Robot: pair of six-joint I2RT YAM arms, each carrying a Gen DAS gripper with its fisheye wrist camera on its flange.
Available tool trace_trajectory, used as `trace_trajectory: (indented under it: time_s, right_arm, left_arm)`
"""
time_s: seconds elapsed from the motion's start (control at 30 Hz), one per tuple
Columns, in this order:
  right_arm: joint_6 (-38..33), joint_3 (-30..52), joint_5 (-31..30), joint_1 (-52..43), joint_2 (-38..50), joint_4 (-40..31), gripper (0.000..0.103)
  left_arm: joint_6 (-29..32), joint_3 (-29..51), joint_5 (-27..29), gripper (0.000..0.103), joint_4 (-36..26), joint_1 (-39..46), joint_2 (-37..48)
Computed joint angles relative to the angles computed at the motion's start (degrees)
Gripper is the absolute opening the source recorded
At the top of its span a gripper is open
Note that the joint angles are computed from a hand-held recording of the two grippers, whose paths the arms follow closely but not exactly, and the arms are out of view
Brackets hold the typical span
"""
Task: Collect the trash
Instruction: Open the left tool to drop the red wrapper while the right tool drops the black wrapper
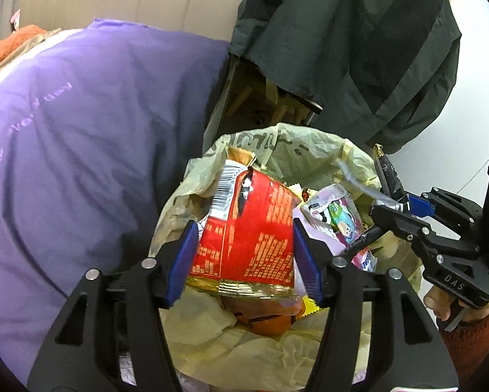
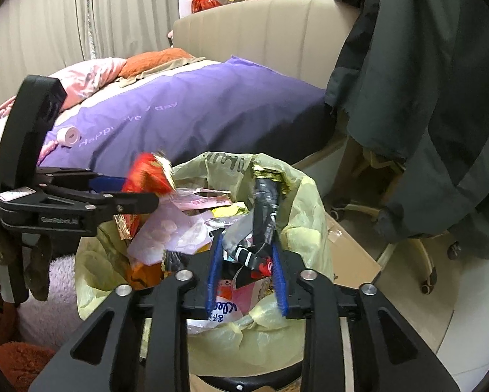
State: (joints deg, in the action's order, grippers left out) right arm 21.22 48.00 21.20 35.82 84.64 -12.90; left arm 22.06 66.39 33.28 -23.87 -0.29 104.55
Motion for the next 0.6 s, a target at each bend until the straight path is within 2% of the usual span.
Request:
trace_trajectory:
  time_s: [0.17, 0.3, 0.47, 0.6]
  right_arm:
    - [1.2, -0.5, 1.7, 1.3, -1.4, -0.7, 0.042]
    - [3.8, -0.6, 3.8, 3.3, -3.7, -2.3, 0.051]
    - [8.2, 0.2, 7.3, 7.3, -6.8, -4.9, 0.053]
    - [15.5, 4.0, 12.7, 13.8, -7.2, -11.7, 0.053]
  left_arm:
    - [0.3, -1.0, 1.3, 0.068, -0.9, 1.6, -2.7]
    - [0.4, -2.1, 2.9, 0.070, -2.2, 3.6, -6.3]
    - [1.1, -5.3, 4.7, 0.071, -3.5, 7.7, -14.0]
    - [3.5, -9.1, 7.6, 0.071, -5.7, 13.8, -22.4]
